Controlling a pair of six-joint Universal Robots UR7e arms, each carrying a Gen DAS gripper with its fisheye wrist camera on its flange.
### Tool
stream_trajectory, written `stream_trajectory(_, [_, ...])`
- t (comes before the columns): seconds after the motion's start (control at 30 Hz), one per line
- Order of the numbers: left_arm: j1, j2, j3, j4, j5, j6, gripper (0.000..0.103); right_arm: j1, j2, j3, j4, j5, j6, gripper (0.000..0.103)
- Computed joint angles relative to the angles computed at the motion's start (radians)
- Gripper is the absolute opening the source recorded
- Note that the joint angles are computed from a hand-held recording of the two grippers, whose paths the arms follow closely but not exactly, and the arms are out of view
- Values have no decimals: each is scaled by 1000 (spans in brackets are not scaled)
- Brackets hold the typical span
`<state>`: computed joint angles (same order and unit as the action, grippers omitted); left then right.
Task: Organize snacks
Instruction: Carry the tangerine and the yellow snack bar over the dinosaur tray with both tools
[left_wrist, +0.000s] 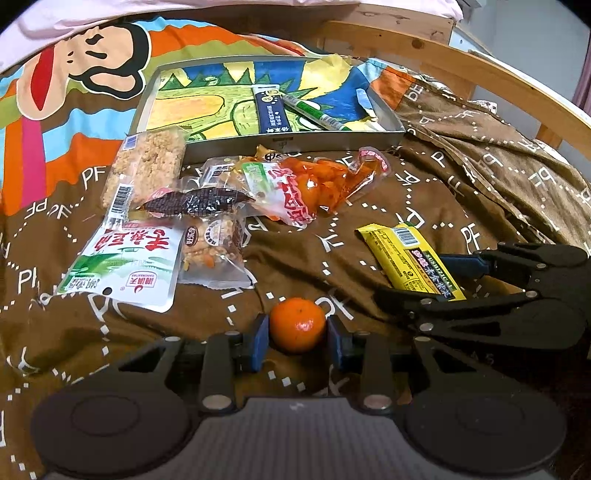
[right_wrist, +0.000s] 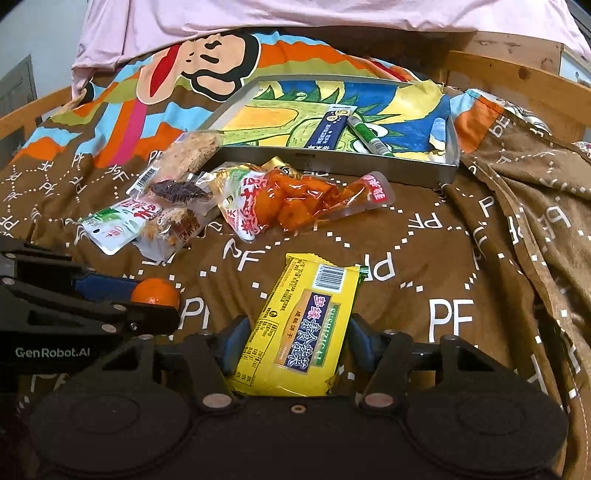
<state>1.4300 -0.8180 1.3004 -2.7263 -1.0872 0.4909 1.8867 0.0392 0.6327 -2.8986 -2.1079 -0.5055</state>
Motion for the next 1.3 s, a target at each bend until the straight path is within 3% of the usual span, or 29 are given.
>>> stream_trajectory(0.17, [-1, -12, 12, -5, -2, -44, 36, 2, -36, 72, -45, 14, -20, 59])
stream_trajectory(0.53, [-23, -43, 64, -43, -3, -118, 36, 20, -91, 215, -238, 29, -175, 58])
stream_trajectory(0.73, [-32, -31, 42, -70, -19, -130, 36, 14, -84, 197, -315, 65, -196, 58])
stream_trajectory(1.0, [-59, 20, -72, -80, -27, -105, 36, 2, -88, 166, -397, 115, -198, 58])
stream_trajectory(1.17, [-62, 58, -177, -27, -51, -132, 36, -4, -74, 116, -393, 124, -205, 58])
stream_trajectory(1.3, [-61, 102, -277, -1, -40, -87, 36, -5, -22, -16, -329, 147, -227, 58])
